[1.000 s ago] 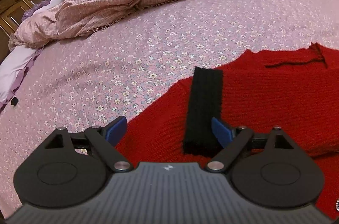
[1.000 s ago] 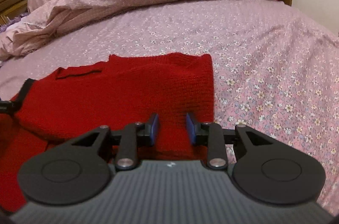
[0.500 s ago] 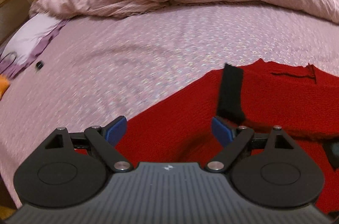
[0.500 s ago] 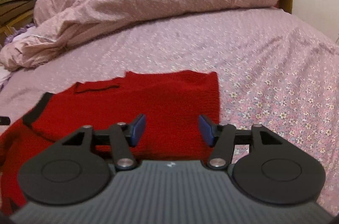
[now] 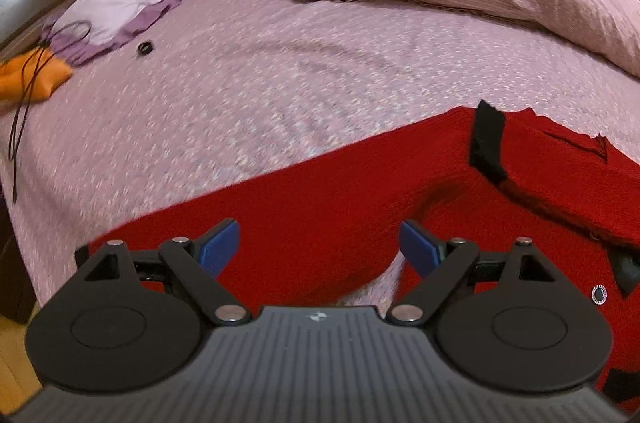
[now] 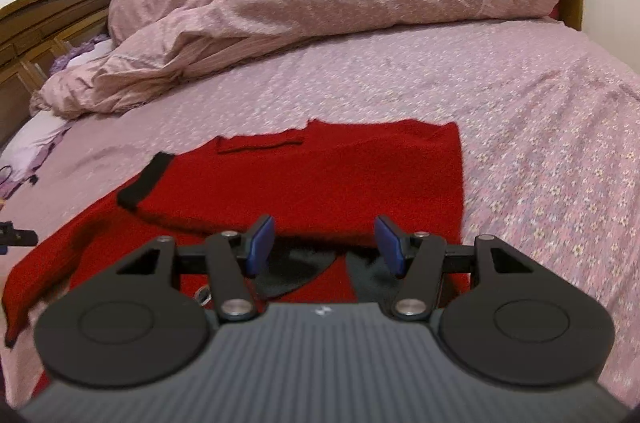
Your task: Fold small clothes
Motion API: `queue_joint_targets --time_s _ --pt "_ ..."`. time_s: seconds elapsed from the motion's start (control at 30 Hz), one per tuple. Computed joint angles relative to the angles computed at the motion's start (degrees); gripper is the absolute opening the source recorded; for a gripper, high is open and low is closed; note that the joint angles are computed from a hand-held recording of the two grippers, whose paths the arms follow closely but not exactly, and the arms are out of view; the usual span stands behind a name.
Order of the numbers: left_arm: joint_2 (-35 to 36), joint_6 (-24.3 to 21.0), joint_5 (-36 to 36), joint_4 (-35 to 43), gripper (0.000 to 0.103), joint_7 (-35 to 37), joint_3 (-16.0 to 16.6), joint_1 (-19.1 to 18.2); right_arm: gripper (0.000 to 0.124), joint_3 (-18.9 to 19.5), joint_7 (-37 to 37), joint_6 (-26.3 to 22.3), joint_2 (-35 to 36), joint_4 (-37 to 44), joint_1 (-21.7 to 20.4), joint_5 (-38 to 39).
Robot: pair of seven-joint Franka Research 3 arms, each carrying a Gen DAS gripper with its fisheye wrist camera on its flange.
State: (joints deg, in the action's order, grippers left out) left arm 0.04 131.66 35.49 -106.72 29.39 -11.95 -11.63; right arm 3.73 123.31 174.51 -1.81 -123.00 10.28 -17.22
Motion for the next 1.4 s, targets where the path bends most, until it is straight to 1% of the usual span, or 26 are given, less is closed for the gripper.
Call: queue_joint_targets --time_s 0.03,0.2,0.37,0.43,0.53,0.7,0.8,0.9,0.97,1.03,1.1,1.2,1.27,1.37,1.4 --pt "-0.80 0.16 -0.46 -1.01 0.090 -0.36 0.06 0.05 0.058 0.09 -0.85 -0.30 -0.40 -0.37 0.29 0.78" --pt "-3.47 0.63 -1.88 -4.88 0.090 -2.41 -0.14 0.52 0.058 1.33 0.55 -0.85 -1.69 -1.80 0.03 -0.52" --pt "-6.21 2.21 -5.20 -9.46 0.090 -4.47 -0.22 1.11 0.058 2.25 0.12 -1.76 -2.36 -2.90 0.15 0.24" --pt "-6.90 2.58 -5.70 -10.84 0.095 -6.16 -0.35 1.47 0.058 2.48 -0.20 -2.28 -2.46 -3.15 0.24 0.51" --pt "-8.06 3.30 -5.89 -12.97 0.097 -10.16 -0.39 2.23 0.058 2.99 0.87 -3.30 -2.59 -3.42 -0.02 -0.92" --pt "-10.61 8.76 -9.21 -17.70 0.098 -15.87 0.40 3.59 0.058 3.26 2.08 -4.94 -2.86 -4.03 0.23 -2.48" --pt "-11.11 10.88 -11.21 -19.35 0.098 -18.68 0.50 4.30 0.058 3.31 1.99 -5.68 -2.84 -4.35 0.57 -2.72" --pt "-11.25 13.80 -10.86 -21.22 0.098 -22.92 0.43 5.50 0.058 3.22 1.97 -6.40 -2.53 -4.33 0.89 -2.95" --pt "-10.99 14.44 -11.20 -21.85 0.098 -25.54 0.49 6.12 0.058 2.95 1.39 -6.62 -2.30 -4.27 1.26 -2.22" --pt "-11.42 17.05 -11.55 -23.56 0.098 -28.24 0.77 6.71 0.058 2.73 0.89 -6.85 -2.14 -4.18 1.55 -1.62" --pt "-11.63 18.29 -10.11 -24.54 0.098 -31.57 0.41 7.68 0.058 2.58 0.71 -6.77 -2.04 -4.26 1.71 -1.46" --pt "-11.29 17.16 -5.71 -24.35 0.098 -36.54 -0.46 9.14 0.058 2.35 0.14 -7.18 -1.60 -4.01 2.03 -0.65" --pt "-11.09 17.00 -3.39 -24.43 0.097 -39.20 -0.43 9.75 0.058 2.11 -0.40 -7.43 -1.33 -3.89 2.30 0.19" --pt "-10.96 17.68 0.25 -24.66 0.093 -42.22 -0.32 10.43 0.058 1.87 -1.14 -7.54 -1.19 -3.99 2.67 1.19" --pt "-10.80 17.89 1.96 -24.59 0.088 -42.93 -0.41 10.67 0.058 1.83 -1.25 -7.60 -1.11 -3.95 2.74 1.37"
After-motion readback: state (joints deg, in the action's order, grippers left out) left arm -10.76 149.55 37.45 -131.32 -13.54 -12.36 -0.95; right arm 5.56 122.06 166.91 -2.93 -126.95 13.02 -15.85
